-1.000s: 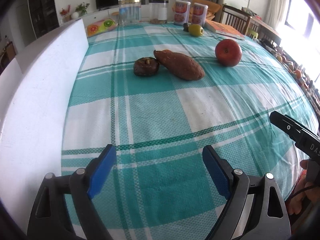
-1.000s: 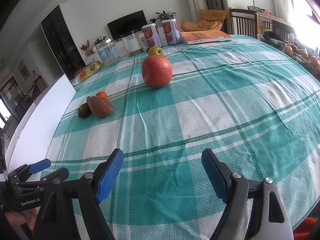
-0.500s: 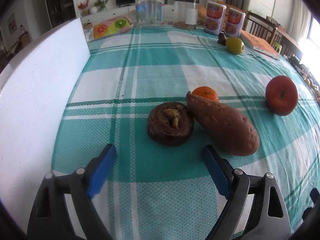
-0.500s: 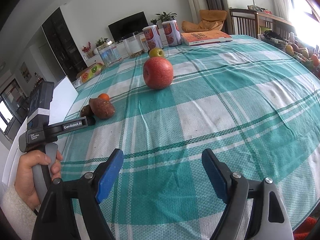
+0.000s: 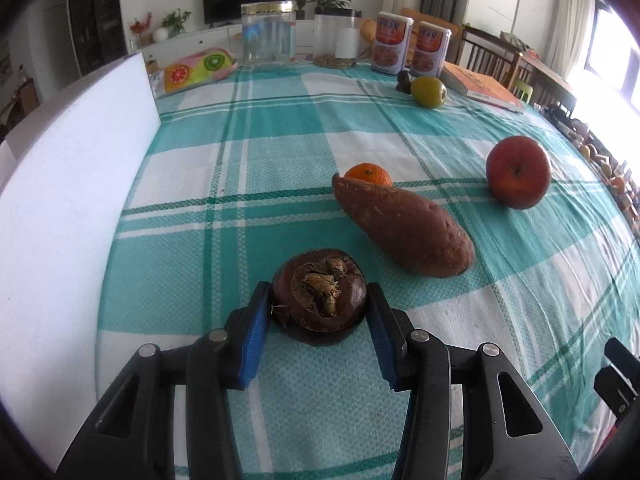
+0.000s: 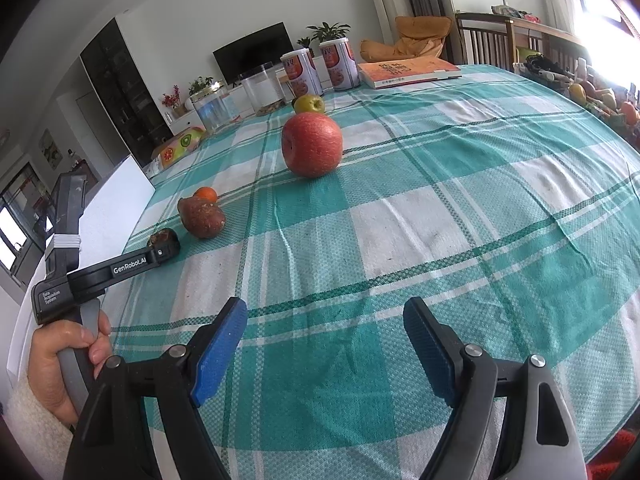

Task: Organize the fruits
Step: 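Grasp the brown mangosteen with the left tool and lift it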

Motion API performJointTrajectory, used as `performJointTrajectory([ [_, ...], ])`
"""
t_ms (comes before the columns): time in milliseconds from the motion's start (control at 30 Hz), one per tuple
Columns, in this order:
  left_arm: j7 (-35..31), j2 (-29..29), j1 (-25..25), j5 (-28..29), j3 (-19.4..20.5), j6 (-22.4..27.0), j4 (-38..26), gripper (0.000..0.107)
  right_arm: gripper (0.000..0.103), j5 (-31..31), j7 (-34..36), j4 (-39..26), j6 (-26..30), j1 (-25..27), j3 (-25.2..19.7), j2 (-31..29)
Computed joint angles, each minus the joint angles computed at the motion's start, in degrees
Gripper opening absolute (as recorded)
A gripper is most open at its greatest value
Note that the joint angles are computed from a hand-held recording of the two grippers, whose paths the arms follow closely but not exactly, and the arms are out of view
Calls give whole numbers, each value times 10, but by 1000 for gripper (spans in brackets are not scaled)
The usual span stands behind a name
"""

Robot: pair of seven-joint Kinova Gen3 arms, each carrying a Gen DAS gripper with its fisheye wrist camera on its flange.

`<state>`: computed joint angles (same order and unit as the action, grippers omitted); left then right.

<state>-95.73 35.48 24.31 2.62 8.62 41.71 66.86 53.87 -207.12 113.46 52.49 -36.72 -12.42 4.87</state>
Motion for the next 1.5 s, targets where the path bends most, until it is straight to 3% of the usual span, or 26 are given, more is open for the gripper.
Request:
performJointTrajectory([
  [233, -87, -78, -33, 16, 28, -35, 133, 50, 80, -5, 4, 1, -6, 3, 1, 0],
  [300, -89, -87, -29, 12, 20, -63, 156, 63, 80, -7, 5, 1, -7, 3, 1, 0],
  [333, -77, -90, -17, 1, 7, -80, 165, 79, 80, -8, 5, 1, -7, 4, 1, 0],
  [367, -68, -89, -15, -2, 2, -88, 168, 86, 80, -10, 6, 1, -7, 4, 2, 0],
  [867, -39, -78, -21, -7, 6, -84, 158, 93, 80, -39, 25, 1, -32, 20, 11, 4],
  [1500, -34, -78, -18, -11, 5, -84, 157, 95, 85, -60, 68, -22, -10, 7, 20, 21],
])
